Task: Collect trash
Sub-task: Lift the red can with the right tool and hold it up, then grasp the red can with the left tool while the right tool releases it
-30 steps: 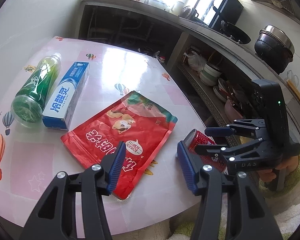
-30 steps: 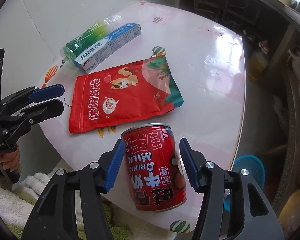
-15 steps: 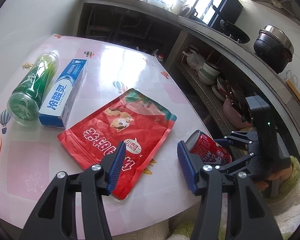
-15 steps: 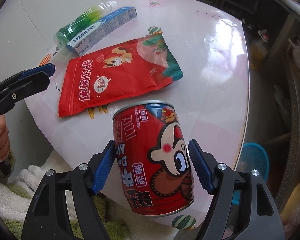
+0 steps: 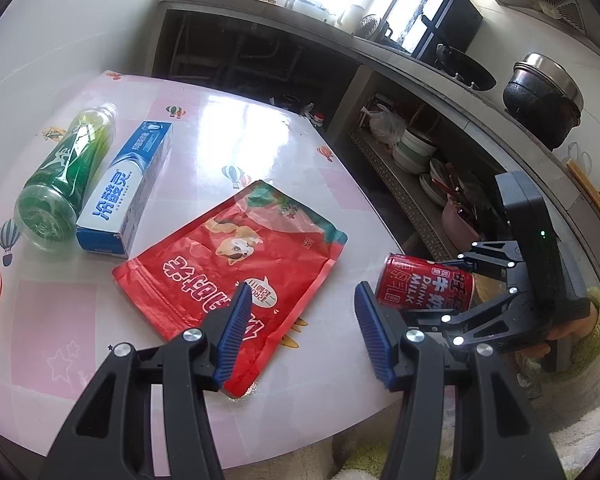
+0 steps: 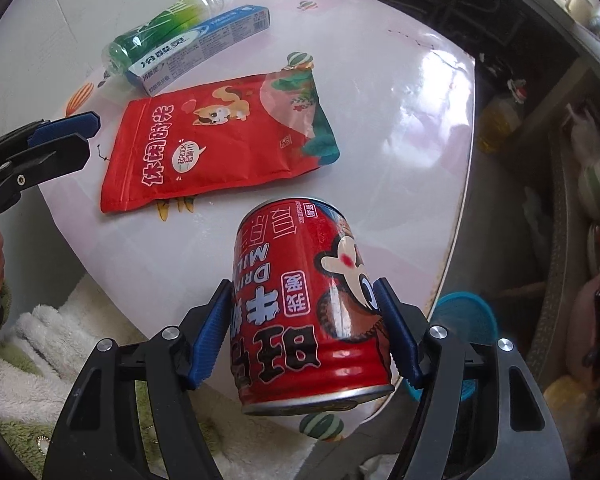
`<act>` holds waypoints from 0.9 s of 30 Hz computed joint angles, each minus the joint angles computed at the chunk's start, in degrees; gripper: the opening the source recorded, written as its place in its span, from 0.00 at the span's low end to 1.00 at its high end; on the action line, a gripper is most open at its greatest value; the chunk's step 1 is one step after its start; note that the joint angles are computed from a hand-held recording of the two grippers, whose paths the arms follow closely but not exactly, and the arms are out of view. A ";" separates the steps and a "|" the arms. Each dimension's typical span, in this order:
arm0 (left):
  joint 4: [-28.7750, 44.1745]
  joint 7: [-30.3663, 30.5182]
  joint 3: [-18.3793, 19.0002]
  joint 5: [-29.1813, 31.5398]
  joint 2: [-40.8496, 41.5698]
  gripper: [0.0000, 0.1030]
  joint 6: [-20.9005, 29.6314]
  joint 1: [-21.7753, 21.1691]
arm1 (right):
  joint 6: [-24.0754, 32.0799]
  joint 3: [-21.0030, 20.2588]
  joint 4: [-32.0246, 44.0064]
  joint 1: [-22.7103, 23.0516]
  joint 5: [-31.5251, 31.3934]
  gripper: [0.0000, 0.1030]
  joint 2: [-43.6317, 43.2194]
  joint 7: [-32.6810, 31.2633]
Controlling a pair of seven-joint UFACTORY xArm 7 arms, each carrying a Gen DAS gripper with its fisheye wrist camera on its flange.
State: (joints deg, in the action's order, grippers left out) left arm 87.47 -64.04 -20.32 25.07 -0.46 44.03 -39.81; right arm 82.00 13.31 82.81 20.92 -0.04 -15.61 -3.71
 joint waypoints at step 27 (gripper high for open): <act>2.96 2.89 -1.34 2.39 2.48 0.56 -0.46 -1.88 | 4.14 -6.30 0.99 -3.01 18.15 0.61 3.05 7.28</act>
State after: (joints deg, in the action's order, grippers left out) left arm 90.43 -61.15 -21.65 27.45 2.02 43.56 -41.70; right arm 86.14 7.02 83.80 17.91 18.10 -12.56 3.56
